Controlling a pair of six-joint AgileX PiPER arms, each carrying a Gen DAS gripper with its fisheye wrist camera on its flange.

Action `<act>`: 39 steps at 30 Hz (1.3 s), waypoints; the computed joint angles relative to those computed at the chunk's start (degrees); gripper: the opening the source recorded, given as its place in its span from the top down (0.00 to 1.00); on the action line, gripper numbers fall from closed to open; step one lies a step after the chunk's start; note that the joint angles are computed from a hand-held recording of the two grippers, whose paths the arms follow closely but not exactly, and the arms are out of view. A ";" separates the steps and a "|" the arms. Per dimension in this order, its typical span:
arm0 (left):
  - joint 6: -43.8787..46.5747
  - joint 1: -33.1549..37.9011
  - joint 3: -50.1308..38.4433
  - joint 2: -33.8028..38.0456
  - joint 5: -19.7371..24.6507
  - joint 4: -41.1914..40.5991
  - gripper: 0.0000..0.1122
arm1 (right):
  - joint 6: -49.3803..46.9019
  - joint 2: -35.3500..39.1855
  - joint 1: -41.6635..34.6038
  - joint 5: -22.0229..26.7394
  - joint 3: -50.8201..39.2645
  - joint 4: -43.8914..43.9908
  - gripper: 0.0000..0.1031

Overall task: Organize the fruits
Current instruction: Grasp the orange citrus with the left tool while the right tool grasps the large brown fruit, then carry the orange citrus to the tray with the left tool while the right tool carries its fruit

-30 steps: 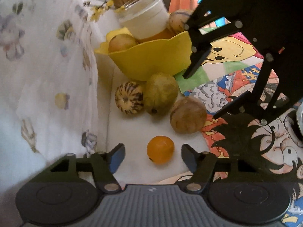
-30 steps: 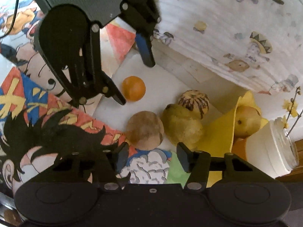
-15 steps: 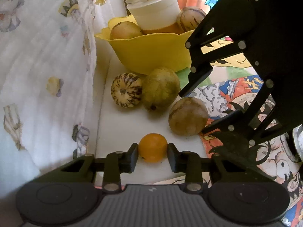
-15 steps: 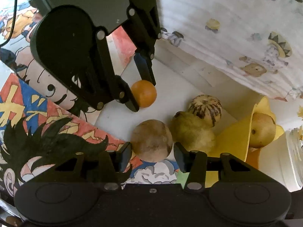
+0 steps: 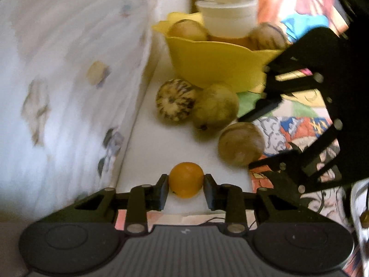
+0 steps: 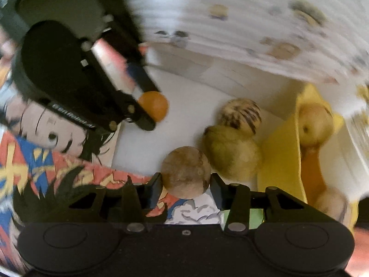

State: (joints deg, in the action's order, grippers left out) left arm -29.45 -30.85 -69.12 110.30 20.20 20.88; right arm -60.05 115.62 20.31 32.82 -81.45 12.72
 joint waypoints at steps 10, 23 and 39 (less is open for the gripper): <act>-17.70 -0.06 7.15 -4.02 -4.02 5.67 0.69 | 24.37 -1.73 -5.20 2.55 2.97 11.90 0.55; -22.00 -2.30 14.91 -9.91 -5.65 4.22 0.69 | 11.03 -14.30 -10.77 -2.00 24.59 43.32 0.55; -47.56 -22.05 17.80 -23.13 7.66 18.76 0.69 | 15.61 -59.10 -28.99 12.29 48.56 38.38 0.55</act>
State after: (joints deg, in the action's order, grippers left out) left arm -77.01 -52.91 -51.32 87.17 27.86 39.64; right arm -44.44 56.51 -8.68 45.11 -32.89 51.11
